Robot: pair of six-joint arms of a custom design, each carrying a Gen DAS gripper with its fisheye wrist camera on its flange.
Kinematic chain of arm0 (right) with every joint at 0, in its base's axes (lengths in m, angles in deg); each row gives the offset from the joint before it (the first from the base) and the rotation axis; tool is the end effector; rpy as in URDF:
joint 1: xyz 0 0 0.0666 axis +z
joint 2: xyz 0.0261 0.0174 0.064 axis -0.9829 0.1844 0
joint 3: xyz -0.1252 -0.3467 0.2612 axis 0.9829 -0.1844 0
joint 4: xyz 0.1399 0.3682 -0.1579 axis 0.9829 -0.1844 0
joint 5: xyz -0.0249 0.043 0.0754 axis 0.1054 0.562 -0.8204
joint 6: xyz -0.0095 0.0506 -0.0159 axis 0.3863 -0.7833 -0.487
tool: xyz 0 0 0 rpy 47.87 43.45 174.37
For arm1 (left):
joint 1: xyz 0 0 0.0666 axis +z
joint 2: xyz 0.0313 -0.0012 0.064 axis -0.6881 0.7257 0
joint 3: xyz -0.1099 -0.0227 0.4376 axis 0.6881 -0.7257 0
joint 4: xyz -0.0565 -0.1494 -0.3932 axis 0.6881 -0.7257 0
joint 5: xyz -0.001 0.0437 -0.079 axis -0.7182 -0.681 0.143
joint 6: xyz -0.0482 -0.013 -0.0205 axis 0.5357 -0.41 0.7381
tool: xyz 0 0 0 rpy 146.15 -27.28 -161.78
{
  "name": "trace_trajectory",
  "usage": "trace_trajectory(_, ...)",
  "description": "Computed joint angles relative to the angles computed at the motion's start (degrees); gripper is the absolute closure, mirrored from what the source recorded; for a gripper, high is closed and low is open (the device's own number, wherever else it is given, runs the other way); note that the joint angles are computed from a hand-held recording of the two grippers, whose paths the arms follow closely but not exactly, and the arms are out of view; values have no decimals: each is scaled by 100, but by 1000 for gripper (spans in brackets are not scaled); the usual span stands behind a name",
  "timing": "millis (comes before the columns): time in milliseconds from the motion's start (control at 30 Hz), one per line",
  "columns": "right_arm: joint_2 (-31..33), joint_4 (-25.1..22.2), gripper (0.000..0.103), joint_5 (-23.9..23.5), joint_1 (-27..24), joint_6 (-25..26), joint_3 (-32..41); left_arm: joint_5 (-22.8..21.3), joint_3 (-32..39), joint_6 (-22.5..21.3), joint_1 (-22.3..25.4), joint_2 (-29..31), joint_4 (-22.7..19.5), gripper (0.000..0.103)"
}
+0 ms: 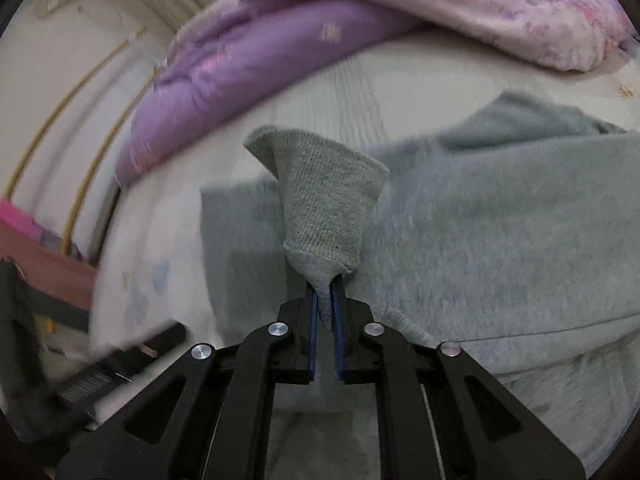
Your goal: Fold large clothes
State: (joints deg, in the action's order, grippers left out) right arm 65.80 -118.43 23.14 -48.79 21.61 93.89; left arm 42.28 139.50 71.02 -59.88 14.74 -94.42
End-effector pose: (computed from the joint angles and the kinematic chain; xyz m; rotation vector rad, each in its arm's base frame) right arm 0.5048 0.3038 0.5227 0.0762 2.6507 0.6191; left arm 0.4671 -0.1382 0.5825 -0.5798 2.7329 -0.2708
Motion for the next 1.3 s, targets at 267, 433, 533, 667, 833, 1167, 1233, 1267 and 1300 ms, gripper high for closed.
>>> trace_trajectory(267,-80,-290,71,-336,53,233,-238,46,186,207,-46,66,27,35)
trace_trajectory(433,-278,-228,47,-553,155,682,-416,32,650,232,-150,148,73,34)
trace_trajectory(533,-474,-338,47,-636,113,755,-496,0,893,178,-220,263,-23,31)
trace_trajectory(667,-910,-319,47,-819,-189,943,-752,235,1124,185,-357,506,-26,31)
trace_trajectory(833,-1244,-472,52,-627,-997,1171,-927,922,1334,109,-732,977,389,31)
trace_trajectory(1167,-877,-1006,76,-568,-2341,1207,-701,170,727,131,-623,1157,-238,32)
trace_trajectory(1233,-670,-1230,76,-471,-2382,1146,-645,511,116,531,-373,844,122,31)
trace_trajectory(1267,-561,-1402,76,-537,-2418,1160,-595,607,-13,539,-342,767,291,31)
trace_trajectory(1300,-467,-1486,78,-579,-2451,1107,-590,534,21,358,-375,789,260,31)
